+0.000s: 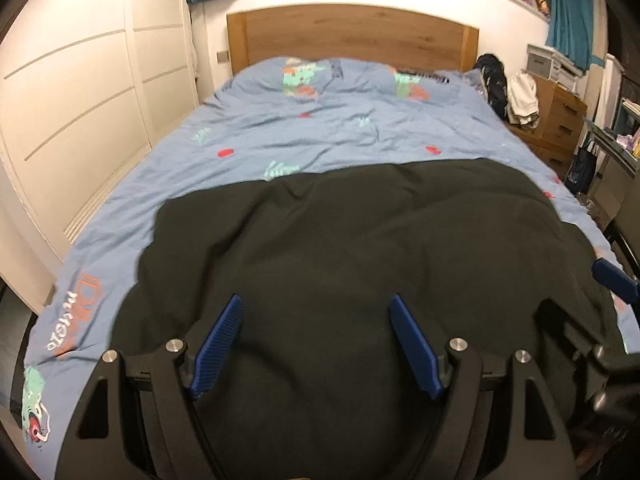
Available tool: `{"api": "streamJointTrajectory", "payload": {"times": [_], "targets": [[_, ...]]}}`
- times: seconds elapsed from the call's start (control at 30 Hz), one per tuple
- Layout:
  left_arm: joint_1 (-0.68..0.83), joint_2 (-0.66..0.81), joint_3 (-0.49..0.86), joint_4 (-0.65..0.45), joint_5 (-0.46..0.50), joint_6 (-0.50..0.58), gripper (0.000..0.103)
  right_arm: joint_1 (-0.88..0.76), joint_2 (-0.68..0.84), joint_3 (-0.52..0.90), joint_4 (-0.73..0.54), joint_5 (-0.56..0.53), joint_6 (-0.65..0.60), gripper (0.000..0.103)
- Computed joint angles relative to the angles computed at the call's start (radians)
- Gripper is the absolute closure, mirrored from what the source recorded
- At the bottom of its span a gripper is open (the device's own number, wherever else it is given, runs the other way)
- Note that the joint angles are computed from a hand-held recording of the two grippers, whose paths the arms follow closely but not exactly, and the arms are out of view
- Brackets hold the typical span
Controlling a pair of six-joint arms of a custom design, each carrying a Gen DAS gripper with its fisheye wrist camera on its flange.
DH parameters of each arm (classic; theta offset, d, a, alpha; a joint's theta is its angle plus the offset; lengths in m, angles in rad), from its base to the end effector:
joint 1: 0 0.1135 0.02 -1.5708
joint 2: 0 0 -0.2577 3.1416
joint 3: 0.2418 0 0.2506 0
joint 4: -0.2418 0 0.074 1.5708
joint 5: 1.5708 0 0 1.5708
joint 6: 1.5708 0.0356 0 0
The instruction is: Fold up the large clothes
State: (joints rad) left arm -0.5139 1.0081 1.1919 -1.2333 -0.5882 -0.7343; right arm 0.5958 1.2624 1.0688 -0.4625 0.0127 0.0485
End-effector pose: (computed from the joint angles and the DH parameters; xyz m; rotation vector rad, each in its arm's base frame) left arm 0.1511 -0.0626 0.3451 -0.4527 2.3440 0.2140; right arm 0.2311 0.1562 0.3043 -0.6008 2.1664 0.3368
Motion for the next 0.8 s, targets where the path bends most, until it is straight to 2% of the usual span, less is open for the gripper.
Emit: {"api": "streamJointTrajectory", "payload": {"times": [0.17,0.3,0.47,0.7,0.8], "targets": [[0.208,0.064,-0.054,0.126,0.097,0.138,0.025,-0.046,0.178,0.088,-0.008,-0.038,-0.013,0.001],[0.362,0.036,-0.082,0.131,0.135,0.233,0.025,-0.135,0.206,0.094,-0.021,-0.090,-0.036,0.001],[0.571,-0.024,-0.109,0.083,0.155,0.370,0.025,-0.267,0.176,0.055,-0.053,-0.083,-0.095,0.001],[0.769,-0.237,-0.139,-0.079,0.222,0.499,0.025,-0.401,0.074,-0.005,-0.158,-0.016,-0.196,0.001],[0.934,-0.337,-0.118,-0.157,0.307,0.608,0.025,-0.459,0.020,-0.018,-0.222,-0.025,-0.222,0.001]]}}
